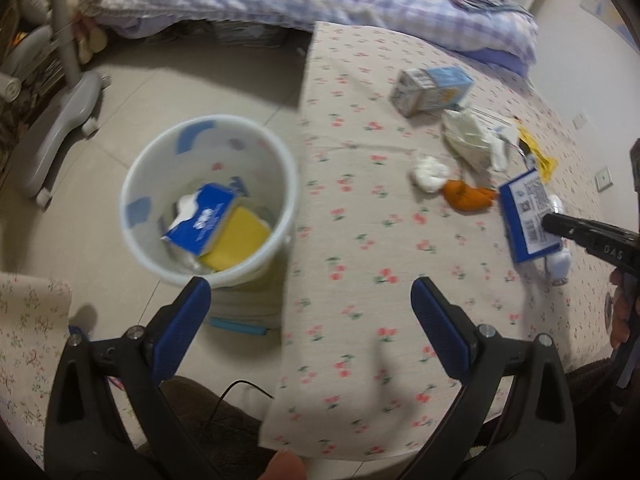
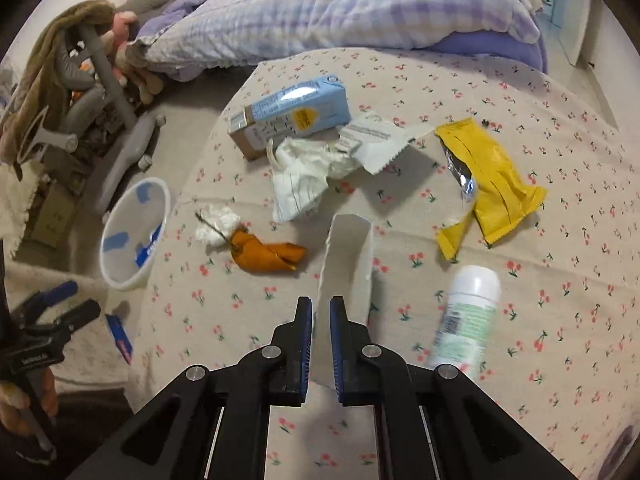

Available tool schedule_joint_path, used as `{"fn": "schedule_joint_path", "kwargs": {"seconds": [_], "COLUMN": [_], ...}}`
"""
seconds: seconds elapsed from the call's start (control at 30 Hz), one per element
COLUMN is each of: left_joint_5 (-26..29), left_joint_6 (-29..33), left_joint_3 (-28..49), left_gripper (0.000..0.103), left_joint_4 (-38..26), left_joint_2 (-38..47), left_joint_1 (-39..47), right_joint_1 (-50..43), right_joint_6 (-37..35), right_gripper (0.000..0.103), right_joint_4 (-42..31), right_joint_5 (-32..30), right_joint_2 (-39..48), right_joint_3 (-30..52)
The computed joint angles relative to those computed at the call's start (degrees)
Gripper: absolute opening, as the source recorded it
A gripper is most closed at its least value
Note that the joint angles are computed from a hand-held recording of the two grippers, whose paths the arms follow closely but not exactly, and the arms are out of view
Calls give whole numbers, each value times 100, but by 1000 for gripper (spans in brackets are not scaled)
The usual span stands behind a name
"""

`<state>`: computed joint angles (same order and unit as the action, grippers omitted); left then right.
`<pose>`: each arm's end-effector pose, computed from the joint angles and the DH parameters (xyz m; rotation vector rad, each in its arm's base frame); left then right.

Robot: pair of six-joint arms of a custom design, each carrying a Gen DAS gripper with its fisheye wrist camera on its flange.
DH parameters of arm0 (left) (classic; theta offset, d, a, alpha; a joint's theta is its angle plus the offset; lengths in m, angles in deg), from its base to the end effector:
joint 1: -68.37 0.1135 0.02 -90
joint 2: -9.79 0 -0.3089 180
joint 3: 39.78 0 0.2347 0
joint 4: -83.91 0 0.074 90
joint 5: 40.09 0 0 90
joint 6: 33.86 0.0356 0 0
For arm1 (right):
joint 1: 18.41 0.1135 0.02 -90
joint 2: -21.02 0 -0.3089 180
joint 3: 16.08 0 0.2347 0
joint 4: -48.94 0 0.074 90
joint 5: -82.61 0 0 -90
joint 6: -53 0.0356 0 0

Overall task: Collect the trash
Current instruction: 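Grasp the white opened carton with the right tool and lift it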

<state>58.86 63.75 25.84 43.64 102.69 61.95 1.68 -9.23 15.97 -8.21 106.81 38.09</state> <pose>0.2835 -0.0375 0.2135 0.3770 2.7154 -0.2089 0.2292 0.0844 0.1995 0.1784 2.7237 0.2675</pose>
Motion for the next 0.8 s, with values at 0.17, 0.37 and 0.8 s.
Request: {"fn": "schedule_joint_path", "kwargs": {"seconds": [0.17, 0.37, 0.8], "left_joint_5": [-59, -96, -28], "left_joint_6": [-97, -139, -273], "left_joint_3": [38, 24, 90], "left_gripper": [100, 100, 100], "left_joint_4": [3, 15, -49], "left_joint_2": [51, 117, 94], "left_joint_1": [-198, -129, -283], "right_joint_1": [-56, 58, 132], "right_joint_6": [80, -22, -301], "right_gripper": [56, 57, 11], "right_joint_4": [29, 67, -49], "right_joint_5": [-69, 300, 513], "right_joint_2": [150, 771, 362], "right_joint_3": [-20, 270, 300]}}
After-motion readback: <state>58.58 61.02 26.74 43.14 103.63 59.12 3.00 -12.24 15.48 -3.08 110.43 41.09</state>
